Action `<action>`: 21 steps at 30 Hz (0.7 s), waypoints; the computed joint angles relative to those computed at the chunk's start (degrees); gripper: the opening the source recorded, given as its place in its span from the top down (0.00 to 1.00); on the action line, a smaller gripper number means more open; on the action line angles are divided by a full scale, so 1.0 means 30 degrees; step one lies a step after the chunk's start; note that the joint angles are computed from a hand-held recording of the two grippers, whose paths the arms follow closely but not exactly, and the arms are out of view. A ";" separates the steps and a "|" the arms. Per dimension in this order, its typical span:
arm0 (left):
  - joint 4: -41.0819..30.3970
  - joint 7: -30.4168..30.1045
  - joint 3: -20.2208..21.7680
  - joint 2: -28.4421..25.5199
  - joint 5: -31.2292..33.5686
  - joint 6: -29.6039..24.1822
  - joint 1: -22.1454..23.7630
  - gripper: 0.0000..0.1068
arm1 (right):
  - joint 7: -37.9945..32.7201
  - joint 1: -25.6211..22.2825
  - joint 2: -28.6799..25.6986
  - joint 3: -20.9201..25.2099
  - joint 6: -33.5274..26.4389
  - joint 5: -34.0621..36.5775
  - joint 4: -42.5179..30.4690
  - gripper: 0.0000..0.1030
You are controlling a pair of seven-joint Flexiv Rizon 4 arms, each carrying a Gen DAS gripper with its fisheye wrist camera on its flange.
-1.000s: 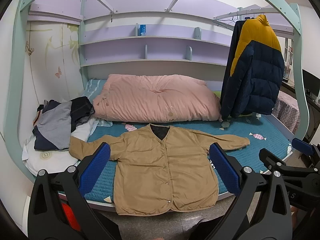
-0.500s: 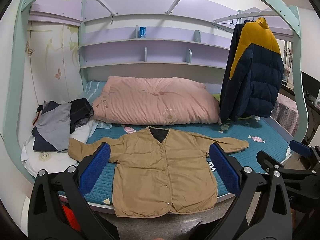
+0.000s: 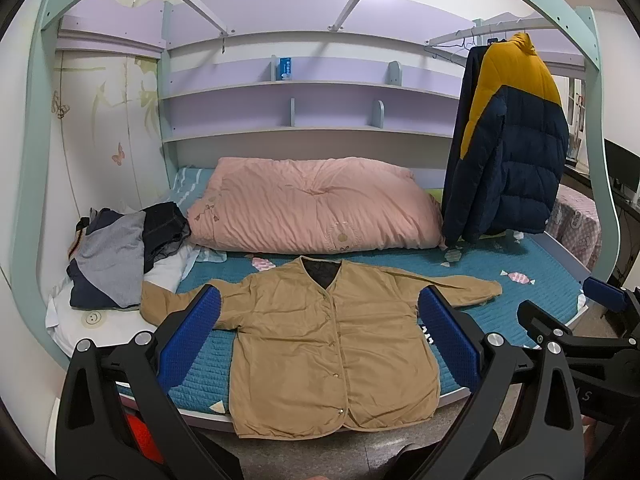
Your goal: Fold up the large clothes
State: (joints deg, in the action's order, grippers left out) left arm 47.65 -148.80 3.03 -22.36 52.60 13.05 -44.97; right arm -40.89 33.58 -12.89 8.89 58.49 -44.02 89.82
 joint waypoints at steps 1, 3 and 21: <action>-0.0006 -0.0004 -0.0006 -0.0012 0.0007 -0.0003 -0.0010 0.08 | -0.0075 -0.0016 -0.0006 0.0017 -0.0012 0.0067 -0.0024 0.07; 0.0036 -0.0035 -0.0005 -0.0002 0.0010 0.0055 -0.0003 0.08 | 0.0035 -0.0002 -0.0007 -0.0021 0.0050 -0.0023 0.0010 0.07; 0.0129 0.0489 0.0105 -0.0389 -0.1202 0.0276 0.0816 0.08 | -0.1009 0.0181 -0.0940 -0.0066 -0.0495 0.1194 -0.0976 0.07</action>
